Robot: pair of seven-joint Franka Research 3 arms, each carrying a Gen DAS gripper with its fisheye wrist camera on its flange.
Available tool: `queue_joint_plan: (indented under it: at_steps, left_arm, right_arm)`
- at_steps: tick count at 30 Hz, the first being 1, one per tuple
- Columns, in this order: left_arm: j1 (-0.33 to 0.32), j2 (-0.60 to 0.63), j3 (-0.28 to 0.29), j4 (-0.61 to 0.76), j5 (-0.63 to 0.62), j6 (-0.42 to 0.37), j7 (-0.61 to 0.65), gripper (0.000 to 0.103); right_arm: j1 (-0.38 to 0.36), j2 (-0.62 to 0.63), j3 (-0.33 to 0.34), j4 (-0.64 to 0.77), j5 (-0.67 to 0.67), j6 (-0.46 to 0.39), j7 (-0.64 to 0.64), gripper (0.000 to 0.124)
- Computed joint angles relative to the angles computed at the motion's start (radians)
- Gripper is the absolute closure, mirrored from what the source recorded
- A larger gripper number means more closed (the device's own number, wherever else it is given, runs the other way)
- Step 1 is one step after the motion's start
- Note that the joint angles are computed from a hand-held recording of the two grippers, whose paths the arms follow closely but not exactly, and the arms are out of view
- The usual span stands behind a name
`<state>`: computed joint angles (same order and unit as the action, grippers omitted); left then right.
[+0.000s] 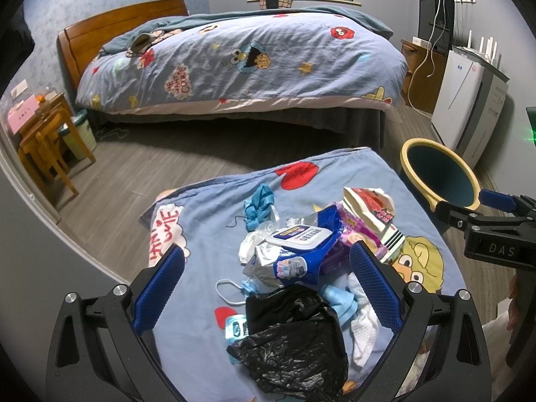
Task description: Collect trash
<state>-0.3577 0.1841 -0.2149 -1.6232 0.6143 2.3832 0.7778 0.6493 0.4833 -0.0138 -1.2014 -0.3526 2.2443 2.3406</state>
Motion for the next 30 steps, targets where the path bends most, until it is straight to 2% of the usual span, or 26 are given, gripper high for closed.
queue_joint_plan:
  at_steps: [14,19,22,25,30]
  left_arm:
    - [0.002,0.000,0.000,-0.001,-0.004,0.002,0.003,0.005]
    - [0.004,0.004,-0.003,-0.017,-0.016,0.041,0.004,0.005]
    - [-0.007,0.039,-0.001,0.018,-0.006,-0.001,0.037,0.005]
    - [-0.014,0.084,-0.002,0.072,-0.032,-0.057,0.095,0.005]
    - [-0.021,0.156,0.011,0.139,-0.060,-0.102,0.158,0.005]
  right_arm:
    - [0.000,0.005,-0.001,0.009,0.005,-0.006,-0.003,0.027]
    - [-0.001,0.015,-0.005,0.025,0.000,-0.019,-0.002,0.027]
    - [-0.023,0.052,-0.004,0.084,0.028,-0.030,-0.035,0.027]
    - [-0.036,0.125,-0.020,0.205,0.039,-0.092,-0.077,0.027]
    - [-0.089,0.237,-0.002,0.364,0.170,-0.112,-0.129,0.027]
